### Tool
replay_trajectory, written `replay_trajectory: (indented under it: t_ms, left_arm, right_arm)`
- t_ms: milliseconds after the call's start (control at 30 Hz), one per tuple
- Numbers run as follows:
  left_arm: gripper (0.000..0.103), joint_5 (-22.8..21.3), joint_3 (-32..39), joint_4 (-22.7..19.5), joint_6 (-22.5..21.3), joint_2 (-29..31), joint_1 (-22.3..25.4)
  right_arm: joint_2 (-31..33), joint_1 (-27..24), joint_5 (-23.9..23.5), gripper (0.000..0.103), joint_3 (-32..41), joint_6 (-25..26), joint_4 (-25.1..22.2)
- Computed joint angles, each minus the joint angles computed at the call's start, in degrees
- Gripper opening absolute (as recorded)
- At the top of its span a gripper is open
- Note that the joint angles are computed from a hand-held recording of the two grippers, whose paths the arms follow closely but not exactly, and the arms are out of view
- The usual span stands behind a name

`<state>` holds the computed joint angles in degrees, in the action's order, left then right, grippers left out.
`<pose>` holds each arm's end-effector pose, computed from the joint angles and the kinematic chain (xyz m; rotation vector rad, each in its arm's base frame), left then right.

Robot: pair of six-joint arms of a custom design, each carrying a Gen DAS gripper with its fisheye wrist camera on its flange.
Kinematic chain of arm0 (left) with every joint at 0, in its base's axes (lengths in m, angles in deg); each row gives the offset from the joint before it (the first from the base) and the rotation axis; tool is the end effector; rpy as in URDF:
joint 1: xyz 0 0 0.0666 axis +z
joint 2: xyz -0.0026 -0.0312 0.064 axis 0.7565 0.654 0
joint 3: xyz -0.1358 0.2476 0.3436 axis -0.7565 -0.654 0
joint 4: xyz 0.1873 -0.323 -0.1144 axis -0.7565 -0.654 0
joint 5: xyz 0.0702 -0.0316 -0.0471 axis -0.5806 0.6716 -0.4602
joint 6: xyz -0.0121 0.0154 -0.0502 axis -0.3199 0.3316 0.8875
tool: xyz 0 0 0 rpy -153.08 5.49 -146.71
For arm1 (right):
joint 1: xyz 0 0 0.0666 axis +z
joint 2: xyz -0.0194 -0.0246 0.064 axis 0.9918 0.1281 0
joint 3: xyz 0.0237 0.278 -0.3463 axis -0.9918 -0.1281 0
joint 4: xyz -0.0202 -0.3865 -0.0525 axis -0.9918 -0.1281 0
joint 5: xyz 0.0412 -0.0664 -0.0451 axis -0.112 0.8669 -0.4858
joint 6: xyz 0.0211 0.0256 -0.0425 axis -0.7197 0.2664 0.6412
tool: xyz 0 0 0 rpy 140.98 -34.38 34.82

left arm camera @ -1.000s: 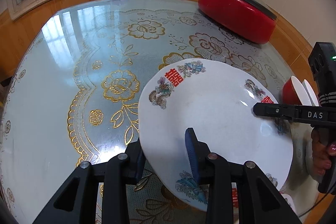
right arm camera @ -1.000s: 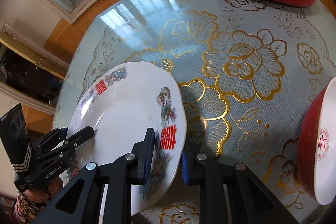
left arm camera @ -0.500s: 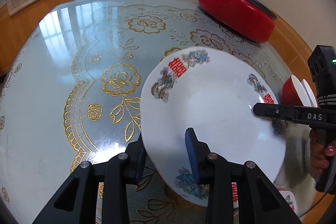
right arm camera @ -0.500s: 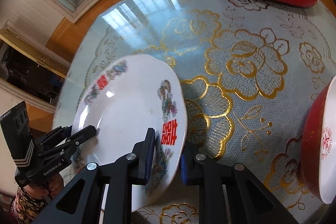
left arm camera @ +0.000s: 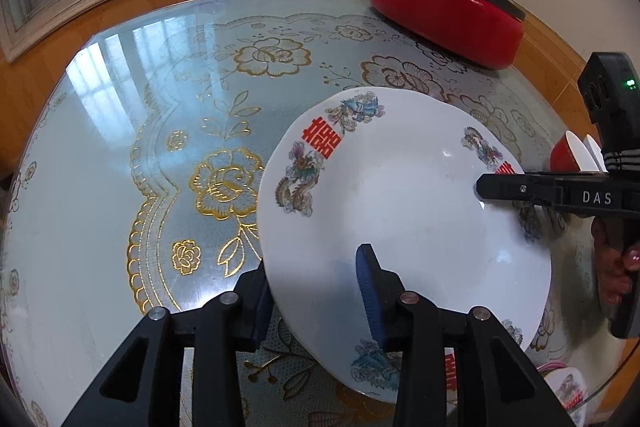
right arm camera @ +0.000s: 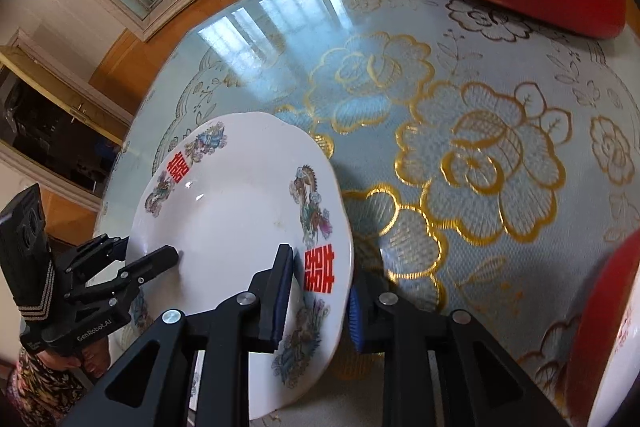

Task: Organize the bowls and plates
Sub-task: 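Lift the second white plate onto the held stack and open the left gripper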

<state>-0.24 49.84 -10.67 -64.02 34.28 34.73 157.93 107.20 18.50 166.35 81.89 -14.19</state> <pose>0.4164 -0.1063 0.4656 -0.0637 2.5855 -0.1647 0.5132 0.2501 0.4600 -0.5969 2.7058 0.7213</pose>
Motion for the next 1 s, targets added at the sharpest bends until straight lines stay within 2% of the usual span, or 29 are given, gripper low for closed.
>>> replay_trajectory:
  t_ms: [67,333,700,1000]
  left_arm:
    - [0.035,-0.03,-0.58,0.59,0.57,-0.62,0.05]
    - [0.035,-2.96,-2.06,2.76,-0.07,-3.29,-2.14]
    - [0.035,-1.95,-3.28,3.39,1.82,-5.38,-3.02]
    - [0.035,-4.63,-3.46,3.46,3.47,-9.81,-6.00]
  right_arm:
    - [-0.32,-0.01,-0.10,0.024,-0.23,0.23,-0.59]
    - [-3.07,0.12,0.18,0.023,-1.77,2.26,-0.47]
    - [-6.04,0.86,1.48,0.022,-3.61,4.04,0.72]
    - [-10.86,0.64,0.65,0.022,-4.79,4.25,0.80]
